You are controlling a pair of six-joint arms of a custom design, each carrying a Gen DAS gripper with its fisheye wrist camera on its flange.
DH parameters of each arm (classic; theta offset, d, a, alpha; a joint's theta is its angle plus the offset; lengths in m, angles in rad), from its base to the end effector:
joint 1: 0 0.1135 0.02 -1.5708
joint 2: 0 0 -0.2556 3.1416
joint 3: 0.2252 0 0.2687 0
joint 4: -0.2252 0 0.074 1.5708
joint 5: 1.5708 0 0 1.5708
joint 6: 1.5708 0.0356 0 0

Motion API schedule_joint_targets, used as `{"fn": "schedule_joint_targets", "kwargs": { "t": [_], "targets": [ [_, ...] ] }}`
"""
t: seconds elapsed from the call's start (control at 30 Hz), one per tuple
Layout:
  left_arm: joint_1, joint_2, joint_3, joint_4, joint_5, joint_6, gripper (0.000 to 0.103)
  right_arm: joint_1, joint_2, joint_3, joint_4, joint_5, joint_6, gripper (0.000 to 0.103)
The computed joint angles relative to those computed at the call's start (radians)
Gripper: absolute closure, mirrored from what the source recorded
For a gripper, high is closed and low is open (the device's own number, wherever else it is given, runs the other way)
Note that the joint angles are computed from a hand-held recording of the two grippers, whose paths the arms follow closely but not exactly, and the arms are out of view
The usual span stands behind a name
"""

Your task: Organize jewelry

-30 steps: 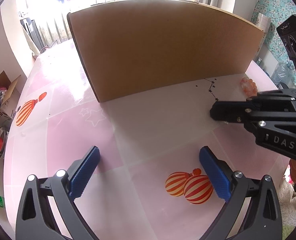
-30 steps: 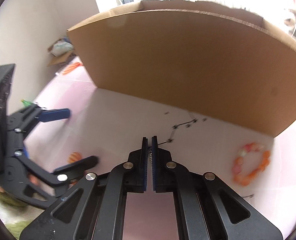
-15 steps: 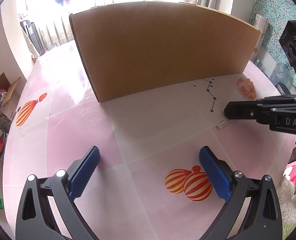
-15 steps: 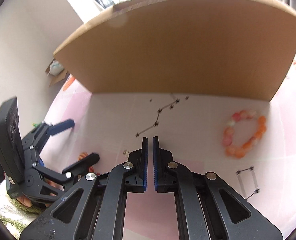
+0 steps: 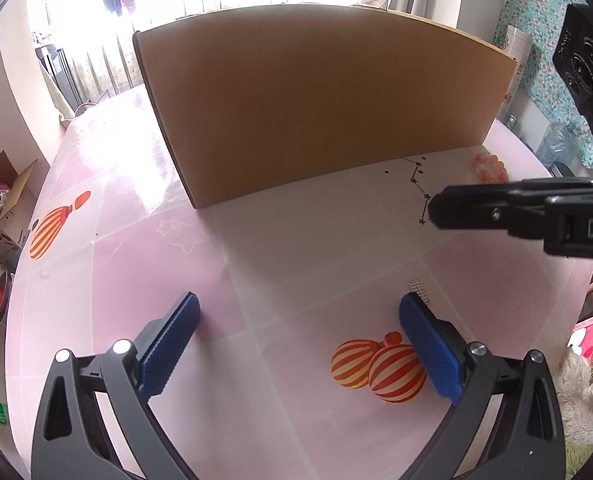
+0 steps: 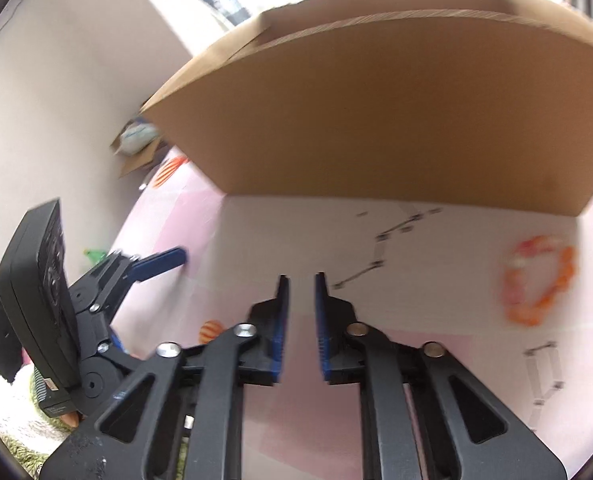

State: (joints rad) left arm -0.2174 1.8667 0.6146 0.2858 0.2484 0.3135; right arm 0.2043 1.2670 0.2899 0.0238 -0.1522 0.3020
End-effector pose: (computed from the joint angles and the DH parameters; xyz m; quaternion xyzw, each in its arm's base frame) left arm 0.2864 -0.0722 0.0388 0.2841 0.9045 -0.1039 0.3007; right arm 0.1977 0.0465 0.0848 0.0233 0.9500 0.1460 0.2752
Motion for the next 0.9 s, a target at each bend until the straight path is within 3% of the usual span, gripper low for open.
{"fn": "schedule_joint_targets", "kwargs": {
  "t": [0.03,0.07,0.13,0.33,0.5,0.67,0.77,0.9],
  "targets": [
    [0.001,0.001,0.001,0.001,0.003,0.004,0.005,0.025,0.007,0.009,-0.004,0.066,0.007,0.057],
    [0.0,-0.001,0.0,-0.002,0.002,0.005,0.005,0.046,0.008,0.015,-0.027,0.128,-0.005,0.054],
    [0.002,-0.001,-0.001,-0.004,0.01,0.014,0.005,0.072,-0.045,-0.001,-0.083,0.175,-0.001,0.04],
    [0.013,-0.022,0.003,-0.059,0.029,0.051,0.005,0.171,-0.087,-0.027,-0.164,0.253,0.061,0.022],
    [0.052,-0.09,-0.02,-0.132,0.157,0.102,0.006,0.195,-0.16,-0.086,-0.18,0.295,0.045,0.009],
    [0.015,-0.153,-0.045,-0.151,0.17,0.141,0.022,0.125,-0.301,-0.142,-0.237,0.276,0.009,0.008],
    [-0.015,-0.143,-0.03,-0.173,0.159,0.144,0.037,0.111,-0.288,-0.148,-0.218,0.281,0.019,0.008],
    [-0.055,-0.134,-0.025,-0.178,0.121,0.156,0.058,0.041,-0.386,-0.171,-0.282,0.25,-0.011,0.008]
  ]
}}
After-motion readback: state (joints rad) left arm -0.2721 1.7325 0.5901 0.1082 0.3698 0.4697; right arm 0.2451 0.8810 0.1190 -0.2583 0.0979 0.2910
